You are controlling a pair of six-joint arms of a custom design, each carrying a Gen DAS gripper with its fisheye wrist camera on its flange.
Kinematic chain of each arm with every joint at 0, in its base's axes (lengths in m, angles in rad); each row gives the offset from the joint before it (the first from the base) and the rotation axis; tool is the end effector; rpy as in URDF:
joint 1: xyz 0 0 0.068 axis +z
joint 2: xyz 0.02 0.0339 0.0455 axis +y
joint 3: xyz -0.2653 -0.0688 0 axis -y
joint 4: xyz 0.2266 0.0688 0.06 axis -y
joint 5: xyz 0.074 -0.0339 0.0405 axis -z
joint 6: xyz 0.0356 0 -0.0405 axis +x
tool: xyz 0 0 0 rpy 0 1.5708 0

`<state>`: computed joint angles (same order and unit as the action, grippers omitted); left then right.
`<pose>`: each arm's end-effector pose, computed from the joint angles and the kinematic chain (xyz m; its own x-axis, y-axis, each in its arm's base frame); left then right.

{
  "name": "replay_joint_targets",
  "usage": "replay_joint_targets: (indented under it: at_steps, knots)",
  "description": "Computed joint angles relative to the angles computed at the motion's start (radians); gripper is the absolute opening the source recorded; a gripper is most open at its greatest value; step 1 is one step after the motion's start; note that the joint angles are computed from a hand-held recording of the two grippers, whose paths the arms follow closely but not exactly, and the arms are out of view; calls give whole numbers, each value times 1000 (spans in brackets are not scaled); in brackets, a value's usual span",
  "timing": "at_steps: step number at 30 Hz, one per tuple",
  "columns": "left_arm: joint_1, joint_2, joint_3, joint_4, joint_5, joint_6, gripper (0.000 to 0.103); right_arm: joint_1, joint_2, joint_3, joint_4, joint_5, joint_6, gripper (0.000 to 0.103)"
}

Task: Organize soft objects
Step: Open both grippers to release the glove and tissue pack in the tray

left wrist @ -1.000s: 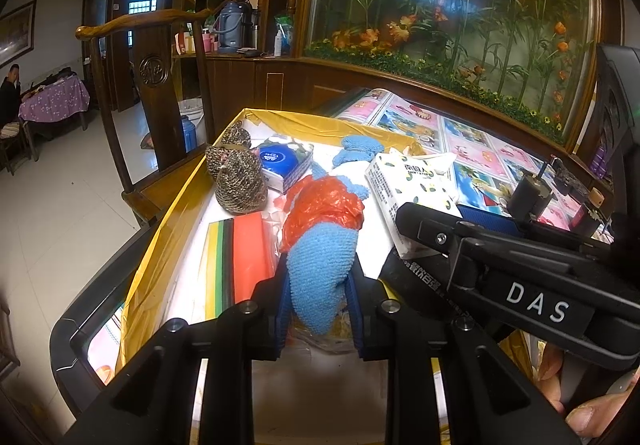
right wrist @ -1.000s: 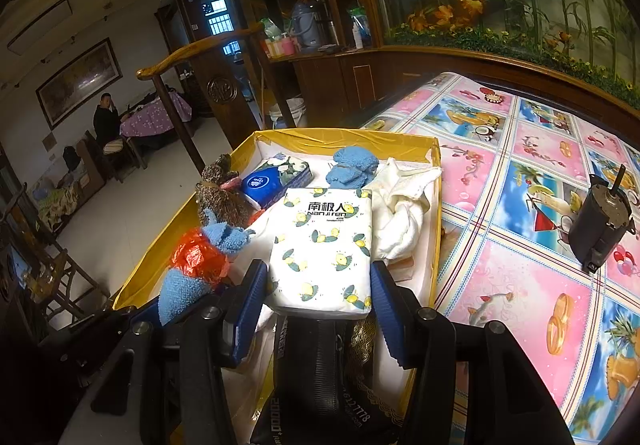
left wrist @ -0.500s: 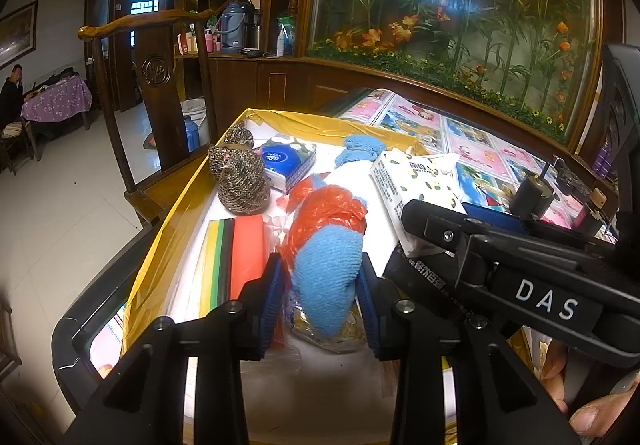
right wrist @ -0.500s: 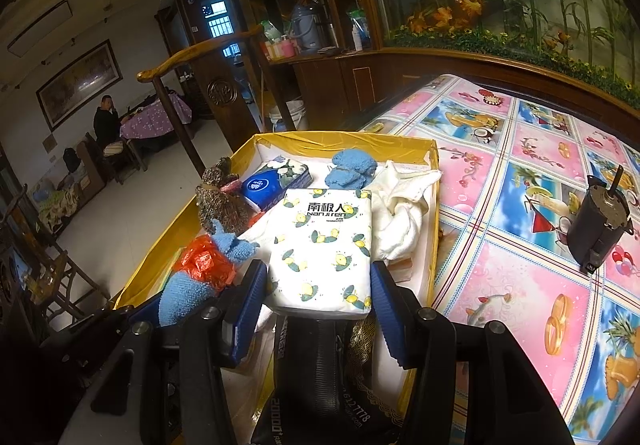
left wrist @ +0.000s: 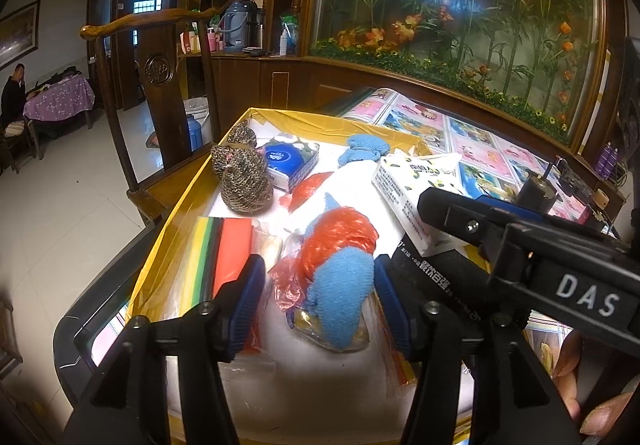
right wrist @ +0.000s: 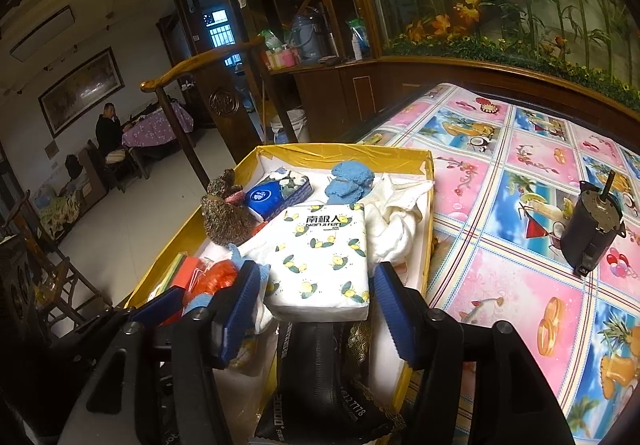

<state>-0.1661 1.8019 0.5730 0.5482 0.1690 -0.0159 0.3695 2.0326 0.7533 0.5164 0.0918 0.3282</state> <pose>0.2930 -0.0552 0.1097 -0.6252 0.0889 -0.7753 0.2820 0.9521 -0.1182 0.3182 0.1197 0.0756 -0.7060 0.0708 -0.7047 -0.0742 0.9821 0.1730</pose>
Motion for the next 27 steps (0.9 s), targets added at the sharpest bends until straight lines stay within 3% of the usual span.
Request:
replay_joint_targets:
  at_steps: [9,17,27]
  knots:
    - [-12,-5,-12,17,-33,1,70,-9,-57,-68,52,7,8,70]
    - [-31,-14,-22,25,-78,-10,74,-9,-123,-161,121,29,25,83]
    - [-46,-18,-49,74,-125,-12,82,-17,-189,-265,177,44,53,88]
